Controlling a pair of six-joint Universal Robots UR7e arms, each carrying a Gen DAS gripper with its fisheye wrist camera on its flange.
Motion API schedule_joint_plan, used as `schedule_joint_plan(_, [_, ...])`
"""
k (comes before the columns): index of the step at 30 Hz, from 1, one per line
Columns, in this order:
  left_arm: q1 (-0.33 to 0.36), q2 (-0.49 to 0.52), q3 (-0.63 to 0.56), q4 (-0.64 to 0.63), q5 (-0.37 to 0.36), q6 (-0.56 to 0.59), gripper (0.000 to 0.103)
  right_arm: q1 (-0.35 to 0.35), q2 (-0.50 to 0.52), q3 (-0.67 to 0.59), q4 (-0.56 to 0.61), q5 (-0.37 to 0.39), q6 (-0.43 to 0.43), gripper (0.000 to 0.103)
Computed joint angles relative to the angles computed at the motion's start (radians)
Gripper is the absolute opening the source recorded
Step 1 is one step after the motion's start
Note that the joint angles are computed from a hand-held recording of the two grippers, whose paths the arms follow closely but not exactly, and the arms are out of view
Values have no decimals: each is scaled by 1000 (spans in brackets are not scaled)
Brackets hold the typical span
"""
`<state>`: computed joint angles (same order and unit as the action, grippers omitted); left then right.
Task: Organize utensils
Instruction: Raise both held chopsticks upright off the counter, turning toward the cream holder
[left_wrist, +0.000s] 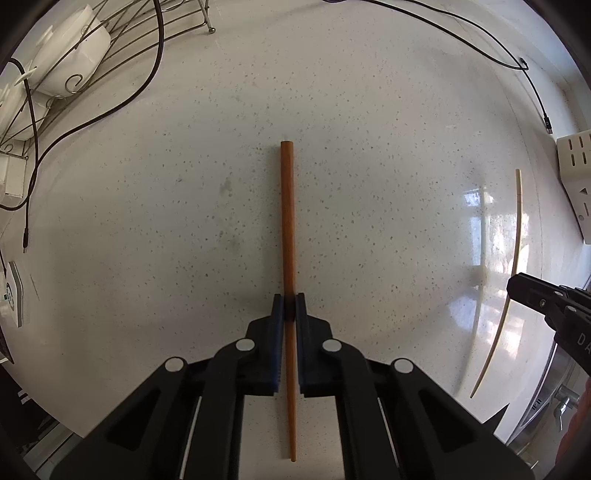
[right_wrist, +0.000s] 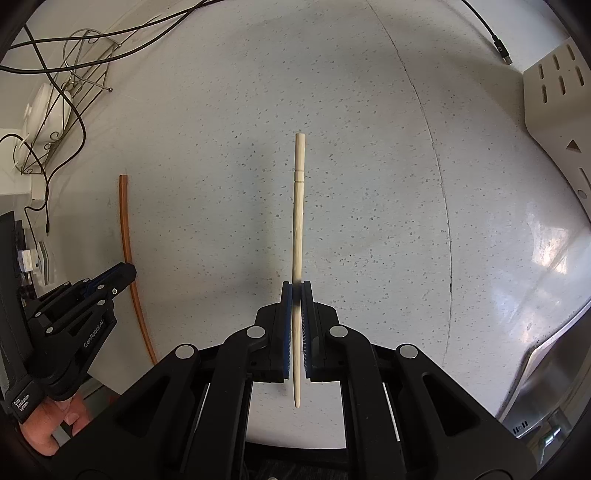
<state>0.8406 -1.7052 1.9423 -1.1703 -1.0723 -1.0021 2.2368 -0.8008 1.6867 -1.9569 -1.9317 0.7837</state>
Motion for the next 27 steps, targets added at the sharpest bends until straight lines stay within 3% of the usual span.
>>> schedule_joint_plan(12, [-3, -39, 3, -1, 7, 9, 6, 11, -1, -8, 4, -14, -2, 5])
schedule_joint_plan(27, [-113, -46, -77, -55, 42, 38, 6, 22, -53, -15, -15, -40, 1, 5])
